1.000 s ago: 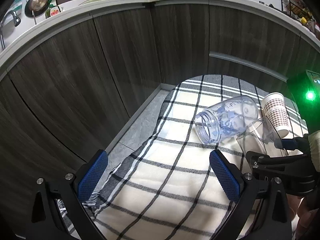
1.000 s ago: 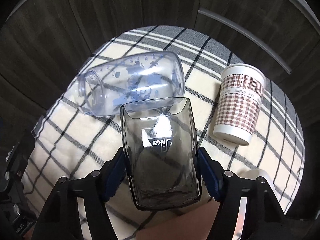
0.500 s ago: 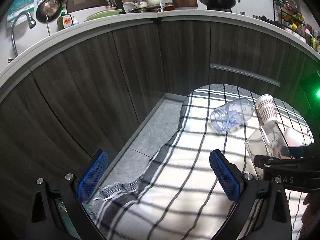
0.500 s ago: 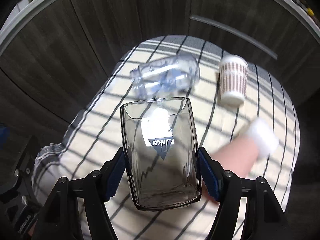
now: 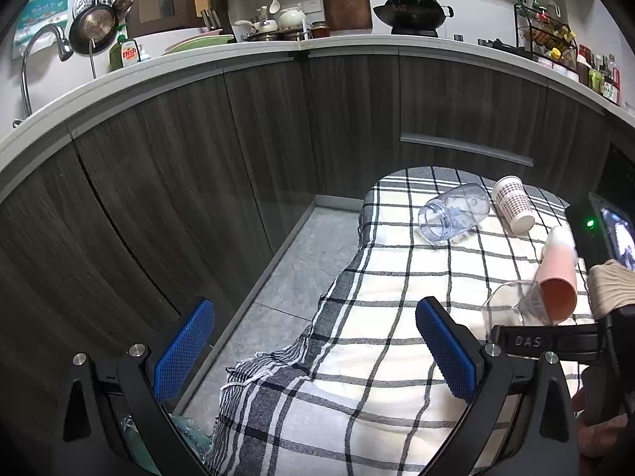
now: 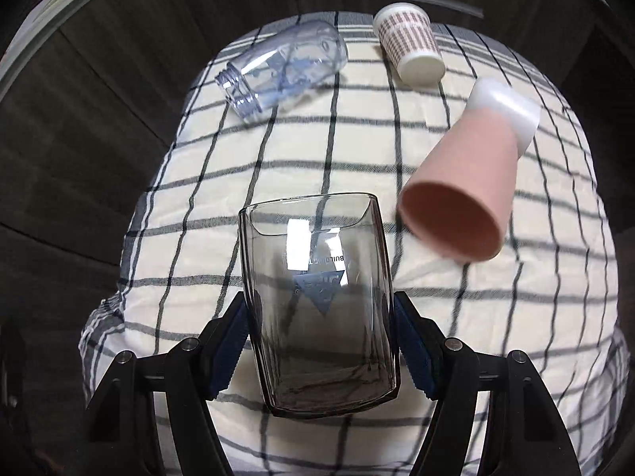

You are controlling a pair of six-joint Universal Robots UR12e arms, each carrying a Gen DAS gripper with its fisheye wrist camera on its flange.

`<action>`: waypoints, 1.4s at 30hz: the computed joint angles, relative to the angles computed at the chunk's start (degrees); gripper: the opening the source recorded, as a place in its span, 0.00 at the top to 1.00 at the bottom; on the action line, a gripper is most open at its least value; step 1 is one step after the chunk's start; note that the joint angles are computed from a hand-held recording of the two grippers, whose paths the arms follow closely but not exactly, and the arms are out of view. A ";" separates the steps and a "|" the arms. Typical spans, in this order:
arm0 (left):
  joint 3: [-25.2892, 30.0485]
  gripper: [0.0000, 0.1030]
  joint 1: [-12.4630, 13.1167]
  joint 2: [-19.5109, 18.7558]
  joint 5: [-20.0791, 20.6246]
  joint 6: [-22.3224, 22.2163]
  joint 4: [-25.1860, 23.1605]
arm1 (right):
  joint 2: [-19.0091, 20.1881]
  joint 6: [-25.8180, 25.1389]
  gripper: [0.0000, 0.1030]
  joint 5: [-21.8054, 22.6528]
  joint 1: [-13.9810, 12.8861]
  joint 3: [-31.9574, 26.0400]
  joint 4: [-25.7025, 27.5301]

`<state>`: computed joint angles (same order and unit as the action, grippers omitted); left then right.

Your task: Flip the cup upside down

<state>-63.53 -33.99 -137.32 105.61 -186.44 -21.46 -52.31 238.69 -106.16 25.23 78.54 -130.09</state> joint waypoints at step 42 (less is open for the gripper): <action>7.64 0.03 -6.69 -6.82 -7.11 0.28 -6.60 | -17.15 14.19 0.13 -19.88 2.71 27.01 -15.24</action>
